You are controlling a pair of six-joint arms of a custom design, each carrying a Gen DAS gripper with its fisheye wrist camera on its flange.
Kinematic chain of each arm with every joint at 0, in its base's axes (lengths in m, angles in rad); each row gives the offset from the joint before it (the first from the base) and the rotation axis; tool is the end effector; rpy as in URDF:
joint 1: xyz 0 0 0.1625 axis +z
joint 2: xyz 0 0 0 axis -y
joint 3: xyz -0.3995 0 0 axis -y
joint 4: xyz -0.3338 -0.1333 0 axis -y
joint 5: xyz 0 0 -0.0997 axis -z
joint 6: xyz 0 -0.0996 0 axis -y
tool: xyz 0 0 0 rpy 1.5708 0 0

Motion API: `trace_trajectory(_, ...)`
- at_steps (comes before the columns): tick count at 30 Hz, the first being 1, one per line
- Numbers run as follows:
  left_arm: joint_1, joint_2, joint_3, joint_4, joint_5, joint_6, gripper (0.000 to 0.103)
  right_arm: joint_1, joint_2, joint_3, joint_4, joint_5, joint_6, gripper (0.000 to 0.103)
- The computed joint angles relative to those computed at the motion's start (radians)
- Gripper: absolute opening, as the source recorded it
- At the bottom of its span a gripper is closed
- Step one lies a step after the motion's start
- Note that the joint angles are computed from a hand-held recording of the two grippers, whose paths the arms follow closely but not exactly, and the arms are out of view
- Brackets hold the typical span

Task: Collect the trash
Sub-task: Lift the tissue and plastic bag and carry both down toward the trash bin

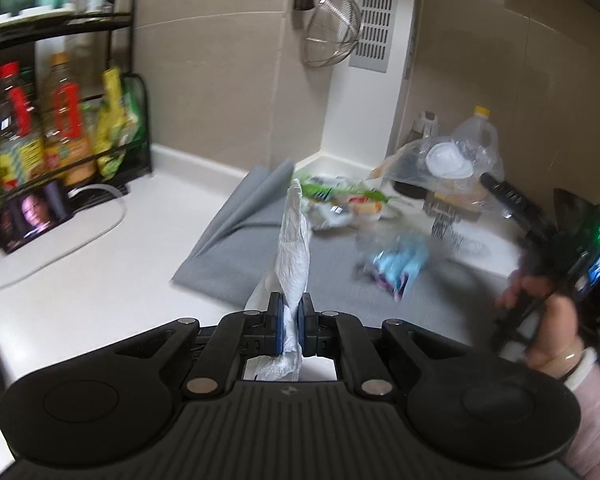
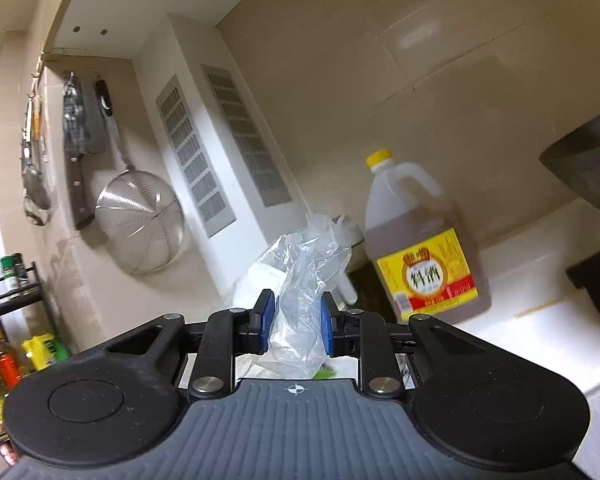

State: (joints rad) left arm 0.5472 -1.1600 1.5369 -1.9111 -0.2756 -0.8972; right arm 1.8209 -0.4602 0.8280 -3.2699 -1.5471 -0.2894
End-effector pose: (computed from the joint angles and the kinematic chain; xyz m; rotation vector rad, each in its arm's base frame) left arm -0.3663 -0.4915 0.3752 0.1584 2.0520 -1.2540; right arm 0.3269 -0.7316 0.2931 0.6794 -2.3710 1.9368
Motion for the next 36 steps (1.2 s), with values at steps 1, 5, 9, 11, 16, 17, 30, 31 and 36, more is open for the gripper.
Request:
trace_trajectory(1, -0.013, -0.023, 0.015, 0.082, 0.003, -0.072, 0.007, 0.003, -0.038, 0.066, -0.021, 0.007, -0.006, 0.026)
trace_trajectory(5, -0.058, -0.09, 0.056, 0.35, -0.005, -0.326, 0.007, 0.01, -0.185, 0.309, -0.093, 0.056, -0.044, 0.026)
trace_trajectory(9, -0.103, -0.139, 0.093, 0.524, -0.03, -0.513, 0.007, 0.02, -0.319, 0.506, -0.11, 0.091, -0.08, 0.026)
trace_trajectory(11, -0.125, -0.155, 0.109, 0.6, -0.038, -0.589, 0.007, 0.027, -0.377, 0.583, -0.094, 0.096, -0.096, 0.026)
trace_trajectory(16, -0.177, -0.182, 0.156, 0.725, -0.057, -0.734, 0.007, 0.043, -0.509, 0.763, -0.064, 0.115, -0.152, 0.026)
trace_trajectory(17, -0.187, -0.189, 0.17, 0.736, -0.062, -0.755, 0.007, 0.045, -0.534, 0.796, -0.057, 0.118, -0.163, 0.026)
trace_trajectory(30, -0.268, -0.254, 0.346, 0.71, -0.182, -0.893, 0.007, 0.091, -0.754, 1.125, 0.088, 0.026, -0.349, 0.026)
trace_trajectory(31, -0.27, -0.254, 0.353, 0.707, -0.19, -0.894, 0.007, 0.093, -0.761, 1.138, 0.103, 0.012, -0.355, 0.026)
trace_trajectory(36, -0.277, -0.244, 0.379, 0.711, -0.221, -0.902, 0.007, 0.101, -0.784, 1.192, 0.192, -0.049, -0.382, 0.026)
